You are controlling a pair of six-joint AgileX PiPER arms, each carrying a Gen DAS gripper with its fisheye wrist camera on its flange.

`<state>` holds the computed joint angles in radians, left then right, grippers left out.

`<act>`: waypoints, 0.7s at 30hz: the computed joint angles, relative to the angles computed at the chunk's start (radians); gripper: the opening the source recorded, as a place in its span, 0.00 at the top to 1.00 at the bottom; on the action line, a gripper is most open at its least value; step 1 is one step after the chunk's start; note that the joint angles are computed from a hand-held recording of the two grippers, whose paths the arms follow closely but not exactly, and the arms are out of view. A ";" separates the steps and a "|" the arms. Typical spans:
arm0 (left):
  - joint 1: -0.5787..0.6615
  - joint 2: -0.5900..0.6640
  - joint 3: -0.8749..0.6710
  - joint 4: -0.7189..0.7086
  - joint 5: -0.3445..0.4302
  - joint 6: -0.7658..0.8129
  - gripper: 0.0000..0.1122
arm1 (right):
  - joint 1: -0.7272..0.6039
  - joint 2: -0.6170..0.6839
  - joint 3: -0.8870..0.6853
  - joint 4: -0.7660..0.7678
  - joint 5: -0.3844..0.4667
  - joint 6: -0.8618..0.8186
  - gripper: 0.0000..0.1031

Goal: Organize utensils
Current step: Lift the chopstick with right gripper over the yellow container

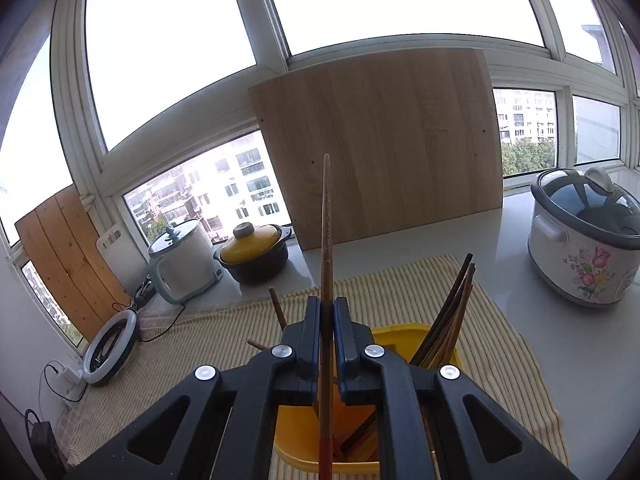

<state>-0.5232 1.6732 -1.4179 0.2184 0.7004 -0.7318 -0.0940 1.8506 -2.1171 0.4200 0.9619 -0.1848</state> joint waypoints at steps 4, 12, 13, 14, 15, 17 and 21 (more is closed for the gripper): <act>-0.005 0.009 -0.012 -0.001 0.007 0.000 0.66 | 0.003 0.023 -0.027 -0.032 -0.019 0.014 0.96; -0.016 0.022 -0.034 -0.001 0.022 0.006 0.66 | -0.005 0.113 -0.147 -0.069 -0.002 0.060 0.96; -0.016 0.024 -0.036 0.000 0.024 0.005 0.66 | -0.005 0.120 -0.156 -0.074 -0.001 0.065 0.96; -0.016 0.024 -0.036 0.000 0.024 0.005 0.66 | -0.006 0.127 -0.165 -0.079 0.000 0.071 0.96; -0.015 0.025 -0.037 -0.004 0.024 0.006 0.66 | -0.008 0.132 -0.171 -0.078 0.001 0.075 0.96; -0.015 0.028 -0.040 -0.005 0.025 0.005 0.66 | -0.010 0.144 -0.186 -0.079 0.006 0.078 0.96; -0.016 0.034 -0.048 -0.010 0.029 0.007 0.66 | -0.009 0.144 -0.170 -0.078 0.007 0.067 0.96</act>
<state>-0.5394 1.7077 -1.4655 0.2085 0.7293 -0.7245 -0.1026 1.9944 -2.2873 0.3420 0.9691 -0.1179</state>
